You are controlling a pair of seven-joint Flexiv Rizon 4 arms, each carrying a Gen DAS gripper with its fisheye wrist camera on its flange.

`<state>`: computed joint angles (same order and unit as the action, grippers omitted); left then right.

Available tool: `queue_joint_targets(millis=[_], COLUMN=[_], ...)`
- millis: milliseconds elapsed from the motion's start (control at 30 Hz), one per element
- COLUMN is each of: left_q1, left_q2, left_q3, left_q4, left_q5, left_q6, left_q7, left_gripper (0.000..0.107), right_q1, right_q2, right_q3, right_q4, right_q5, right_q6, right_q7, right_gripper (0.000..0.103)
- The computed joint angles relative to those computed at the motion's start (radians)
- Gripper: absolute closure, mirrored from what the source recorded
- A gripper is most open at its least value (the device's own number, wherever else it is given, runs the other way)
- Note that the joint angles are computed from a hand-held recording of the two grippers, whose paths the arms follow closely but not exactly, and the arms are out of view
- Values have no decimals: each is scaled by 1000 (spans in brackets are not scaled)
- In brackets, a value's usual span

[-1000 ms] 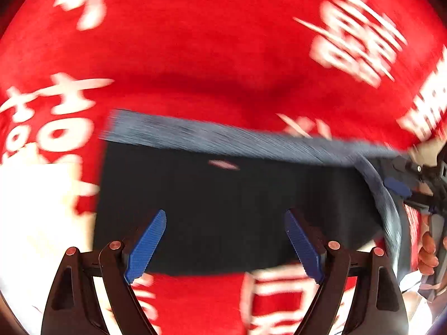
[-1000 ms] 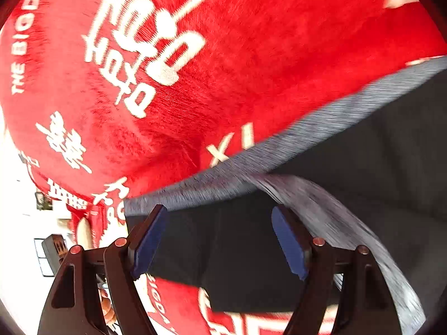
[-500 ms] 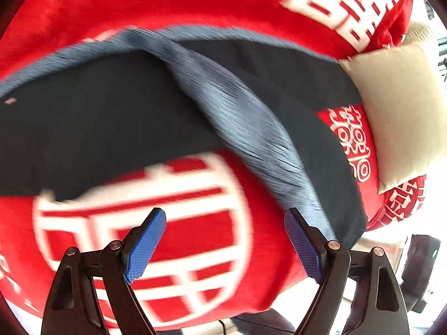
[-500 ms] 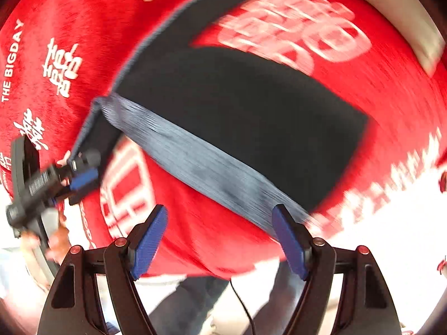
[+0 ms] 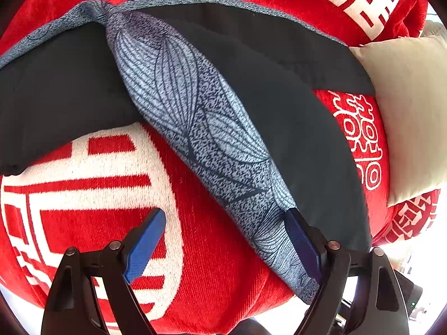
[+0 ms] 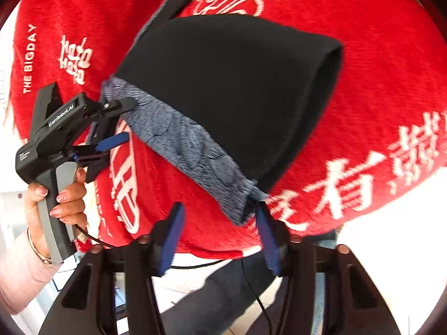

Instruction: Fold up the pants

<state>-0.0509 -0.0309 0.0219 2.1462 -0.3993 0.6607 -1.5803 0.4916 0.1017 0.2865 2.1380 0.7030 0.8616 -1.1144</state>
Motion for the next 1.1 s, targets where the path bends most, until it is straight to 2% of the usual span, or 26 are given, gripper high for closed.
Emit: queue_joint_targets(millis=[33, 67, 100, 133, 167, 200, 233, 267, 500, 600, 700, 867, 1100], left_q1=[-1, -1, 1, 0, 2, 3, 2, 7, 9, 12, 20, 34, 50], left_q2=[-3, -3, 0, 1, 5, 0, -8, -15, -9, -9, -58, -156, -342], left_q3=[-1, -2, 0, -1, 1, -1, -5, -6, -10, -10, -20, -40, -72], left_q4=[0, 0, 2, 9, 12, 9, 5, 9, -30, -67, -139, -268, -488], left_q5=[-3, -6, -12, -39, -54, -73, -101, -183, -302, -338, -358, -334, -244], left_q6=[2, 3, 3, 9, 5, 0, -2, -27, -30, -29, -26, 7, 68], left_q7=[3, 8, 17, 41, 60, 88, 111, 165, 229, 229, 199, 134, 29], left_gripper=[20, 20, 20, 28, 36, 55, 83, 94, 96, 96, 96, 96, 96], right_q1=[4, 7, 7, 6, 2, -4, -8, -12, -27, -40, -67, -143, -228], right_q2=[-13, -23, -36, -46, -47, -39, -29, -16, 1, -21, -65, -190, -502], right_q3=[2, 5, 4, 4, 4, 3, 2, -3, -35, -56, -81, -113, -126], right_q4=[-3, -6, -14, -23, -28, -33, -35, -47, -151, -218, -294, -479, -896], right_q5=[6, 3, -6, -10, -14, 9, 24, 42, -2, -13, 6, 40, -86], right_q6=[18, 21, 4, -7, -14, -4, -2, 0, -37, -43, -73, -173, -339], right_q7=[-6, 4, 22, 37, 62, 68, 67, 62, 34, 0, -59, -175, -249], right_gripper=[59, 71, 95, 99, 99, 100, 100, 100, 100, 100, 100, 100, 100])
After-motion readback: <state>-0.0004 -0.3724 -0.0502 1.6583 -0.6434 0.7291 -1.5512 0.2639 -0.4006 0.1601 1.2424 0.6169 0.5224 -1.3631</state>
